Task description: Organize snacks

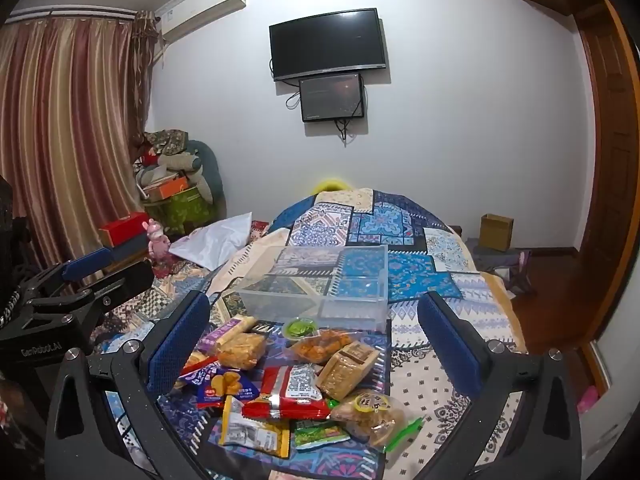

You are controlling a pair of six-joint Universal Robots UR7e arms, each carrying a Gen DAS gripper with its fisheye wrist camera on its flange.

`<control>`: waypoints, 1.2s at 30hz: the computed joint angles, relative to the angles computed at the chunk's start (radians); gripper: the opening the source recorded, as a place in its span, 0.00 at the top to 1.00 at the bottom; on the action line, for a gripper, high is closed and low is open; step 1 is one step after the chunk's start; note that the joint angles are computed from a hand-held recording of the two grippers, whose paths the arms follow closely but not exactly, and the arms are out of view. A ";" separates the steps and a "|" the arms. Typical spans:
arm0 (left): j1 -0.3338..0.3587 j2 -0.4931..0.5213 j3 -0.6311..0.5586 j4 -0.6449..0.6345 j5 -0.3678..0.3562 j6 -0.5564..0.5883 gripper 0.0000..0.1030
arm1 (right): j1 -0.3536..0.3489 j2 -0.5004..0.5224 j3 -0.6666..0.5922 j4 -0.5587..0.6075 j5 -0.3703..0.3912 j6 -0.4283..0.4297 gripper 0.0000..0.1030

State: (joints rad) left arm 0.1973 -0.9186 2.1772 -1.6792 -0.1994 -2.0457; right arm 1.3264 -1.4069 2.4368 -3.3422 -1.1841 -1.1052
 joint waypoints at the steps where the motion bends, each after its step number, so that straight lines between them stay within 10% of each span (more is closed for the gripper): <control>1: 0.000 0.001 -0.001 0.003 0.001 -0.003 0.00 | 0.000 0.000 -0.001 0.001 0.000 0.000 0.00; 36: 0.011 0.014 0.003 -0.043 -0.002 0.038 0.00 | -0.001 -0.003 0.000 0.023 0.005 0.006 0.00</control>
State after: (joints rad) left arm 0.2087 -0.9042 2.1806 -1.7225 -0.2010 -2.0073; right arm 1.3253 -1.4101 2.4363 -3.3196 -1.1787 -1.0994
